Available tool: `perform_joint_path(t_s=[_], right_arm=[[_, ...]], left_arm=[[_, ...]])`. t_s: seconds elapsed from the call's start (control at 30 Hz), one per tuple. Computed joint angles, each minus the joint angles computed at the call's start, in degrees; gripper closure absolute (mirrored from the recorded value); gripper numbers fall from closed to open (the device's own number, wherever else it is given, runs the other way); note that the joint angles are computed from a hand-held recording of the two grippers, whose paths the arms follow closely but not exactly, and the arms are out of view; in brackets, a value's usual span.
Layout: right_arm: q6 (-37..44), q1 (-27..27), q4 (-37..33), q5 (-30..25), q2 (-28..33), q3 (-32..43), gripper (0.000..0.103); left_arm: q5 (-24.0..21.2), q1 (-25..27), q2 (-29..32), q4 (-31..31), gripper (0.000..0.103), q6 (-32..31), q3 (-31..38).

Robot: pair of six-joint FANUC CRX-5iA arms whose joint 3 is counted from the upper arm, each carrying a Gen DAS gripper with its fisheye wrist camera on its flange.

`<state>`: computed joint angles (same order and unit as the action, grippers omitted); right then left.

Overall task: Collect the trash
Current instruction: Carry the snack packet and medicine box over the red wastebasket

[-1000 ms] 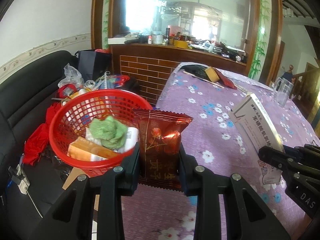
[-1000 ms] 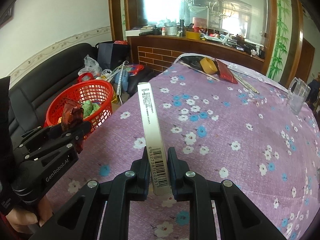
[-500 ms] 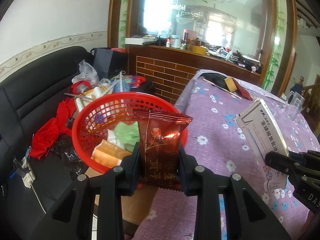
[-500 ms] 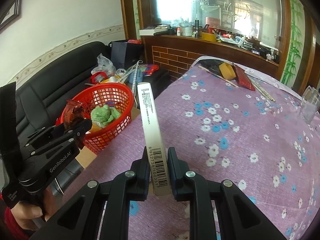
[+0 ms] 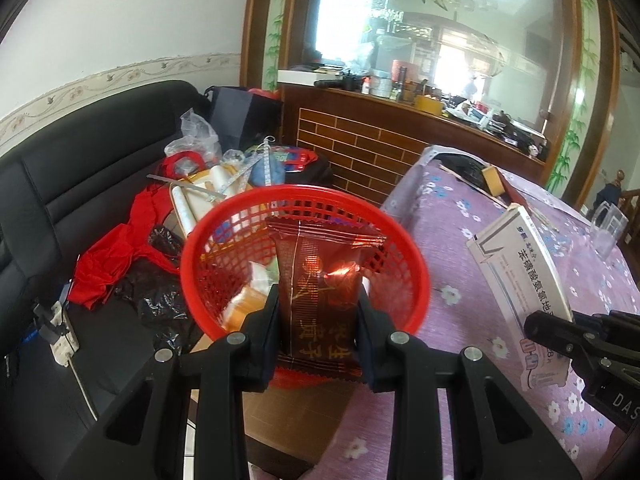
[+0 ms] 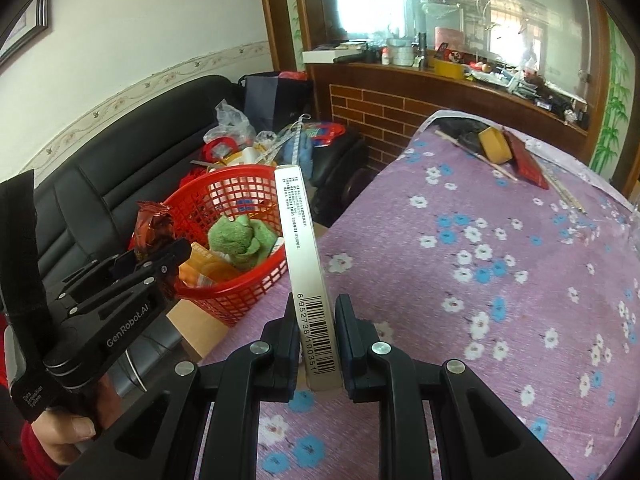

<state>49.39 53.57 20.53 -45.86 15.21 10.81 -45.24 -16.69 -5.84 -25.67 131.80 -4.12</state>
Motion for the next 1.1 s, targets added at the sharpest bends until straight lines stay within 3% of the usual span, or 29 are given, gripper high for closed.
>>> perform_joint_path(t_s=[0.4,1.1], right_arm=[[7.15,-1.92,-8.8,-3.37,6.39,11.21,0.084],[12.37,-3.74,-16.57,-7.07,15.06,25.2,0.084]], left_arm=[[0.65,4.77,0.44,4.14,0.072,-3.48,-0.84],[-0.56,6.69,3.09,5.11,0.072,-5.91,1.43]])
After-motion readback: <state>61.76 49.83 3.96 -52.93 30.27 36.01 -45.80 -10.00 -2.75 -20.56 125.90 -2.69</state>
